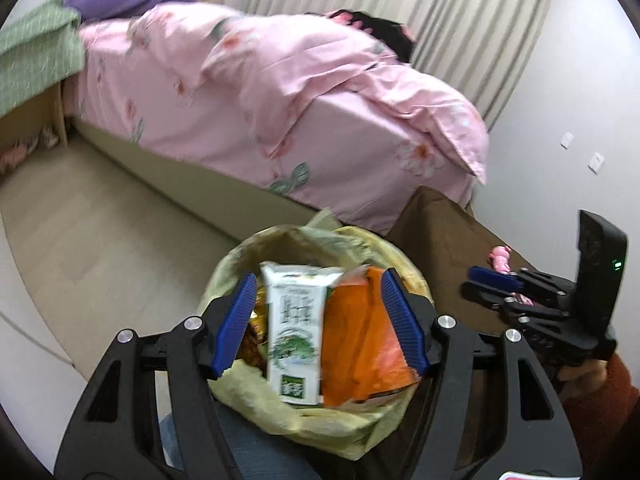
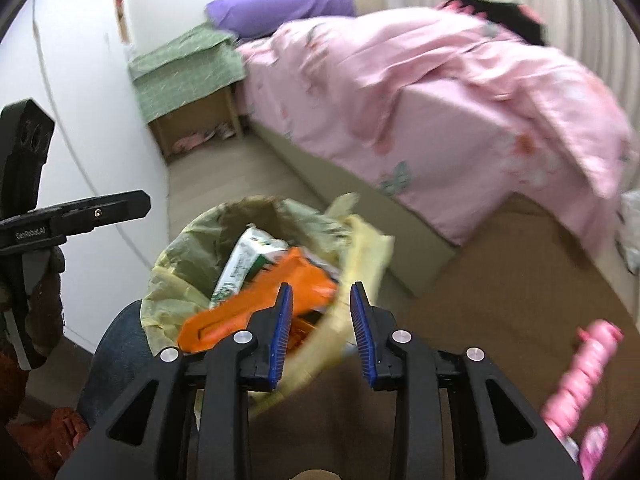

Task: Collect trash
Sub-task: 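Lower both items into the bin and open both tools, then move both tools back over the table toward the remaining wrappers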

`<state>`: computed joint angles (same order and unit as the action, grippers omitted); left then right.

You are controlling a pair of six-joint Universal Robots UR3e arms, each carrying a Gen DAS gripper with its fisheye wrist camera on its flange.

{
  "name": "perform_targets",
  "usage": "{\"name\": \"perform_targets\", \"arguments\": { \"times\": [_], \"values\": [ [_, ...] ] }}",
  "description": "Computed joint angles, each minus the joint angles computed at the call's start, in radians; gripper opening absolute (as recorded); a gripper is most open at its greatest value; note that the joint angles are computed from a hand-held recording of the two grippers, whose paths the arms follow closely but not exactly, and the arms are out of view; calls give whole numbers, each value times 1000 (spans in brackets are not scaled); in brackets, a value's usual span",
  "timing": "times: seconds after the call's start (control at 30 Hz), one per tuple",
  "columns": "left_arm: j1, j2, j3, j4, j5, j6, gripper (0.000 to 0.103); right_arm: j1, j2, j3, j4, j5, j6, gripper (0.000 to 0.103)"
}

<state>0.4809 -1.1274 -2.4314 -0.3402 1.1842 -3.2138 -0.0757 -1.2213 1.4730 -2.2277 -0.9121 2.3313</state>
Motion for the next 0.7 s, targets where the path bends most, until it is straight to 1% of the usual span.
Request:
{"name": "perform_targets", "arguments": {
  "times": [0.07,0.17,0.23,0.27,0.33,0.37,0.4,0.43,0.47,0.5,0.53,0.57,0.63,0.67,0.7],
  "values": [
    [-96,-59,43,52,53,-39,61,-101,-111,109,-7,33,-27,29],
    [-271,-199,145,123,125,-89,61,-234,-218,203,7,66,-67,29],
    [-377,-308,230,154,153,-120,61,-370,-310,290,11,87,-105,29],
    [-417,-357,270,162,159,-133,61,-411,-329,307,17,91,-120,29],
    [-503,-475,373,165,161,-157,61,-551,-394,375,25,105,-162,29],
    [-552,-543,439,162,165,-164,61,-592,-409,389,35,110,-178,30],
    [-589,-595,492,154,167,-165,61,-664,-427,408,59,118,-206,35],
    [-619,-635,536,146,172,-165,61,-707,-426,410,75,123,-223,42],
    [-651,-682,586,136,175,-163,61,-758,-426,410,109,131,-251,45],
    [-687,-740,654,117,175,-160,61,-814,-408,389,170,136,-290,50],
    [-718,-794,723,91,177,-160,61,-844,-383,363,210,134,-310,56],
    [-746,-843,787,64,180,-163,61,-867,-360,343,239,127,-320,58],
    [-800,-951,934,-10,185,-174,61,-903,-321,321,255,89,-337,59],
    [-819,-991,990,-41,185,-183,61,-918,-314,324,249,73,-354,59],
    [-840,-1039,1059,-79,184,-197,61,-938,-314,352,203,67,-367,59]
  ]
}}
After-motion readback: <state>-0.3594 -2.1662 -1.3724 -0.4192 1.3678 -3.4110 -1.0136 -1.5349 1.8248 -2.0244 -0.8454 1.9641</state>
